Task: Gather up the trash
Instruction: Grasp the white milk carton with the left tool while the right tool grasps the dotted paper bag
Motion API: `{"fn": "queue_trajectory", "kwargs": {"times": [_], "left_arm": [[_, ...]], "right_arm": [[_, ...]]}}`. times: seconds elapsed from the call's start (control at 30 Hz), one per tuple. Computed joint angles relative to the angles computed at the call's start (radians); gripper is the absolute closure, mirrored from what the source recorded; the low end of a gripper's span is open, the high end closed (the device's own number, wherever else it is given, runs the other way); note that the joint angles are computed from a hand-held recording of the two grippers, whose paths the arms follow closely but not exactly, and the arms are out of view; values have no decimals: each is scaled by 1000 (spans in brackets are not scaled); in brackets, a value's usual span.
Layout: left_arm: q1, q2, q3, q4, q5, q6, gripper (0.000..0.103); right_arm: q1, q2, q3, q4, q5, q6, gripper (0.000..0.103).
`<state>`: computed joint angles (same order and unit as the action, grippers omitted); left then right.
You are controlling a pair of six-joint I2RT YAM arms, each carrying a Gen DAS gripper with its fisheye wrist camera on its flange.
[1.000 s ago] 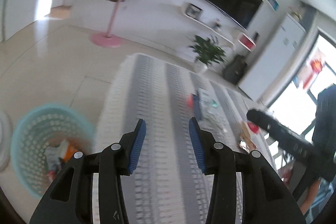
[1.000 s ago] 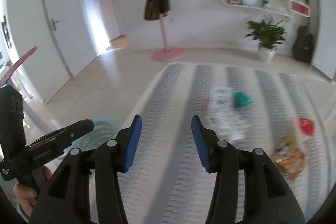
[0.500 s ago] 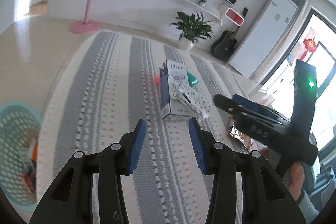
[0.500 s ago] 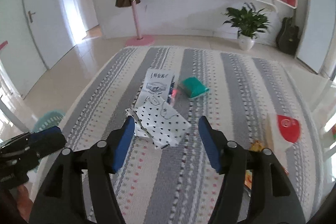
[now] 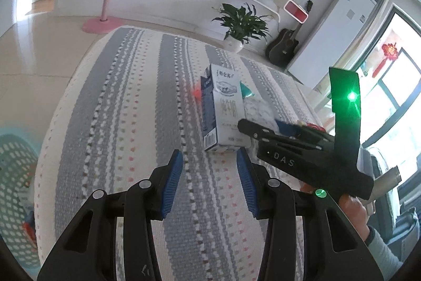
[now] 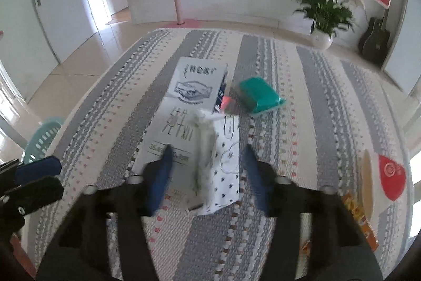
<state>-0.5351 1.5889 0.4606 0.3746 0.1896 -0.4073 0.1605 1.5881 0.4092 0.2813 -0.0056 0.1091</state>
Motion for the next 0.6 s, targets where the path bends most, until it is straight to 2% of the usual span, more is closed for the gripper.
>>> {"fn": "queue_trajectory", "kwargs": {"times": [0.07, 0.1, 0.17, 0.27, 0.4, 0.43, 0.53, 0.6], "left_arm": [[-9, 18, 25, -7, 2, 4, 59], [-14, 49, 55, -7, 1, 5, 54], [-21, 103, 110, -18, 9, 10, 53], [-65, 206, 226, -61, -16, 36, 53], [-107, 328, 381, -147, -103, 28, 37], [-117, 350, 414, -168, -131, 25, 34], [-138, 414, 517, -255, -200, 27, 33], [-154, 455, 594, -335, -254, 45, 35]], "right_arm": [[-35, -15, -11, -3, -44, 6, 78], [-51, -25, -18, -7, -57, 6, 88], [-93, -64, -45, -14, -89, 9, 97], [-183, -182, -102, -58, -141, -29, 99], [-330, -410, -191, -147, -220, -112, 99], [-371, -441, -193, -174, -251, -127, 100], [-465, -463, -173, -223, -356, -160, 101], [-488, -485, -170, -251, -384, -185, 101]]}}
